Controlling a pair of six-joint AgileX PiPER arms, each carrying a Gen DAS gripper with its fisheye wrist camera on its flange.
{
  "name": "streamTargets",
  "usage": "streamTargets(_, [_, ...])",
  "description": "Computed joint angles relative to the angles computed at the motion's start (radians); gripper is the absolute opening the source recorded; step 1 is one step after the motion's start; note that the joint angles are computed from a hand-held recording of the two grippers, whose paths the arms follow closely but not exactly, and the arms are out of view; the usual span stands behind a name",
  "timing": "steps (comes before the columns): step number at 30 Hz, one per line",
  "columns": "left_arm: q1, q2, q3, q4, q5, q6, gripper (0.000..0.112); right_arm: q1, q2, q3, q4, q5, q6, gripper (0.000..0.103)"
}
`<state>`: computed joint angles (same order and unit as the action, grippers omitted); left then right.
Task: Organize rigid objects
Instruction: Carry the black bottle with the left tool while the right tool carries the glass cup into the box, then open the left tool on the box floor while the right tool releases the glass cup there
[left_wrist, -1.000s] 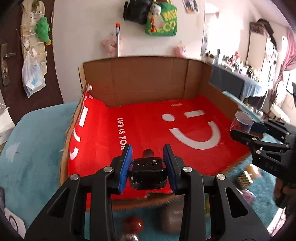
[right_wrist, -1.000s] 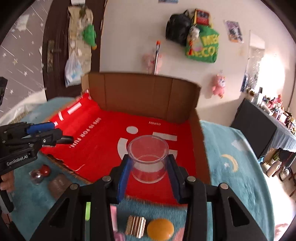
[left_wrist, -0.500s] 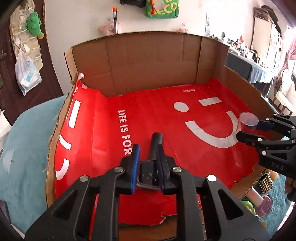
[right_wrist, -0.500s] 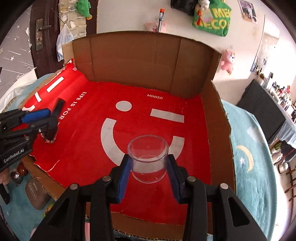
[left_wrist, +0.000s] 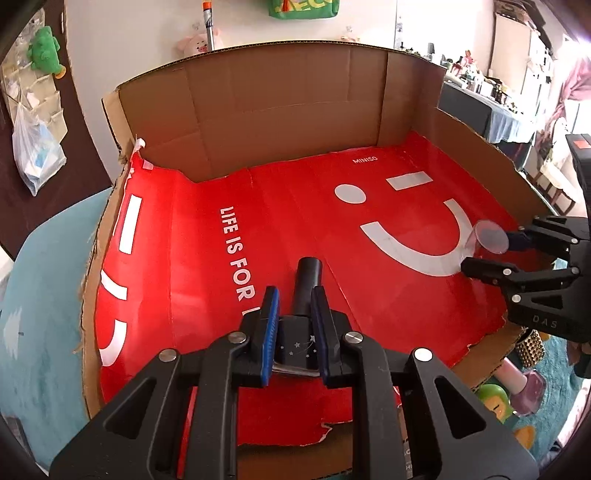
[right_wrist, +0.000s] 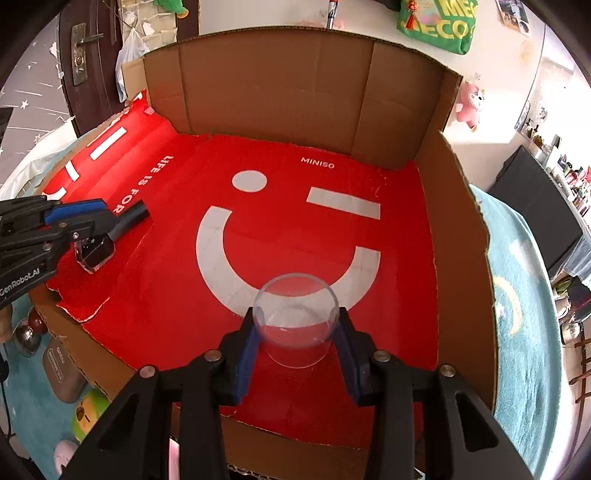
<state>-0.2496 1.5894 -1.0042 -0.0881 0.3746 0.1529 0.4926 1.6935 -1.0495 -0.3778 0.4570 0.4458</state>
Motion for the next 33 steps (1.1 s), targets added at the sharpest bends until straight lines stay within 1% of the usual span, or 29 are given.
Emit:
streamTargets(5, [0.028,0.004,-0.013,-0.102,0.027,0.097,0.018,-0.006,0.007,-0.011,0.030,-0.001,-0.029,0.042])
streamTargets(9, [0.048,0.007,-0.023,-0.143,0.045,0.132,0.019,-0.006,0.007,-0.009,0.034,-0.004,-0.034,0.042])
streamTargets(12, [0.073,0.005,-0.024,-0.225,0.055,0.206,0.019,-0.008,0.009,-0.013,0.059,0.002,-0.065,0.043])
streamTargets(15, [0.088,0.002,-0.026,-0.268,0.067,0.240,0.020,-0.013,-0.006,0.005,0.068,-0.008,-0.076,0.043])
streamTargets(16, [0.091,-0.001,-0.024,-0.278,0.067,0.251,0.024,-0.014,-0.010,0.011,0.073,-0.011,-0.080,0.043])
streamTargets(18, [0.087,-0.011,-0.012,-0.280,0.055,0.258,0.035,-0.018,-0.015,0.016,0.088,-0.014,-0.093,0.044])
streamTargets(19, [0.083,-0.021,-0.001,-0.280,0.041,0.262,0.053,-0.019,-0.017,0.019,0.094,-0.015,-0.099,0.045])
streamTargets(20, [0.080,-0.034,0.014,-0.287,0.020,0.270,0.061,-0.018,-0.018,0.019,0.098,-0.015,-0.101,0.046])
streamTargets(21, [0.076,-0.053,0.037,-0.308,-0.011,0.294,0.061,-0.018,-0.021,0.021,0.102,-0.016,-0.103,0.047])
streamTargets(22, [0.074,-0.061,0.043,-0.308,-0.017,0.298,0.061,-0.016,-0.021,0.021,0.098,-0.016,-0.098,0.047])
streamTargets(26, [0.077,-0.082,0.047,-0.344,0.000,0.317,0.061,-0.008,-0.042,0.038,0.077,-0.024,-0.069,0.047])
streamTargets(28, [0.069,-0.100,0.055,-0.317,-0.001,0.285,0.061,-0.008,-0.060,0.048,0.088,-0.027,-0.075,0.049])
streamTargets(30, [0.059,-0.126,0.070,-0.300,-0.007,0.264,0.065,-0.001,-0.087,0.062,0.085,-0.031,-0.068,0.055])
streamTargets(33, [0.048,-0.185,0.108,-0.307,-0.026,0.257,0.070,0.028,-0.143,0.087,0.018,-0.026,-0.001,0.061])
